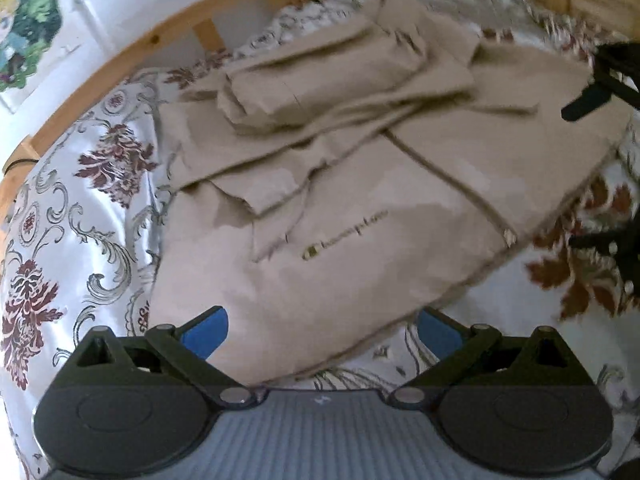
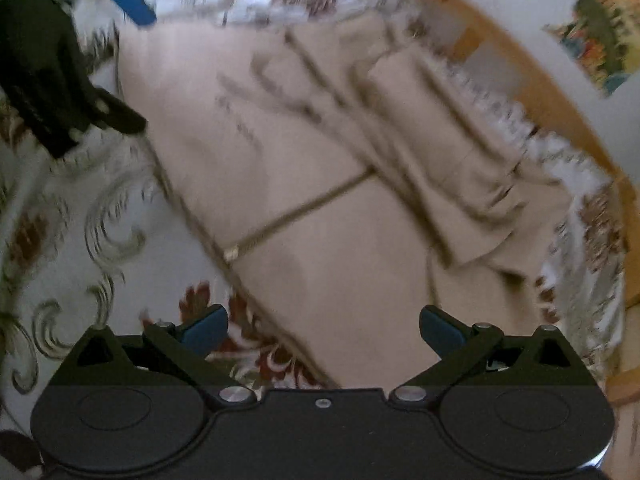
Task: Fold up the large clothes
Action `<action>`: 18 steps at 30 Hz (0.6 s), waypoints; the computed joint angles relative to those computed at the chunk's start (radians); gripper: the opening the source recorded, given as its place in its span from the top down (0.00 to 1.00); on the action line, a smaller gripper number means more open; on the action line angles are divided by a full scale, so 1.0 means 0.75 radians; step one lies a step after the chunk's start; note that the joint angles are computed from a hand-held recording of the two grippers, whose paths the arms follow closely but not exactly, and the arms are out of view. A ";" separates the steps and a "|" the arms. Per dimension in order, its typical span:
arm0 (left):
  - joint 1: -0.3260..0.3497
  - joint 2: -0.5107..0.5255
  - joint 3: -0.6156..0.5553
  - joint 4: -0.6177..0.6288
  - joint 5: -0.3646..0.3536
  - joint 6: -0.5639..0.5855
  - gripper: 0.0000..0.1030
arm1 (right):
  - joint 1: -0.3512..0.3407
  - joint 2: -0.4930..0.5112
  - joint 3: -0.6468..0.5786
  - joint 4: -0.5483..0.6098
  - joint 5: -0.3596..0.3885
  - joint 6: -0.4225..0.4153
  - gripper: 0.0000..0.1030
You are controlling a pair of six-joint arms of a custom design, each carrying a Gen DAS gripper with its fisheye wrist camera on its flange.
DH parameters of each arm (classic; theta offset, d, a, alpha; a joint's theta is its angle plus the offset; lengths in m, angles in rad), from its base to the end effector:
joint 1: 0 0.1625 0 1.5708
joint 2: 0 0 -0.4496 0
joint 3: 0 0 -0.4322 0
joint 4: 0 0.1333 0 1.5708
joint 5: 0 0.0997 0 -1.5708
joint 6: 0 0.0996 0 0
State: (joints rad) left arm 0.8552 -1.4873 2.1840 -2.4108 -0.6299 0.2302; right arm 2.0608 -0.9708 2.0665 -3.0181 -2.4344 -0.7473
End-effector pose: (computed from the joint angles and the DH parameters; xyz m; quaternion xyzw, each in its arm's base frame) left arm -0.1510 -0.4995 0.2894 0.3761 0.8063 -0.1706 0.4235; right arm 0.3179 -0.4736 0.1228 0.4590 -0.7709 0.1047 0.4290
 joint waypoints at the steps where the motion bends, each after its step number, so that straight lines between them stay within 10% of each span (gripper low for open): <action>1: 0.005 0.011 -0.007 0.039 0.011 -0.018 0.01 | -0.010 0.003 -0.012 0.057 -0.008 0.034 0.02; 9: 0.033 0.077 -0.051 0.284 0.066 -0.114 0.01 | -0.028 0.154 0.000 -0.212 -0.174 -0.231 0.04; 14: 0.011 0.062 -0.007 0.155 0.079 -0.016 0.01 | -0.027 0.100 0.033 -0.314 -0.056 -0.230 0.42; 16: -0.002 0.077 0.019 0.069 0.121 0.051 0.01 | -0.039 0.061 0.035 -0.285 0.036 -0.174 0.72; 18: -0.016 0.097 0.056 -0.068 0.160 0.153 0.01 | -0.038 0.074 0.031 -0.405 0.081 -0.214 0.76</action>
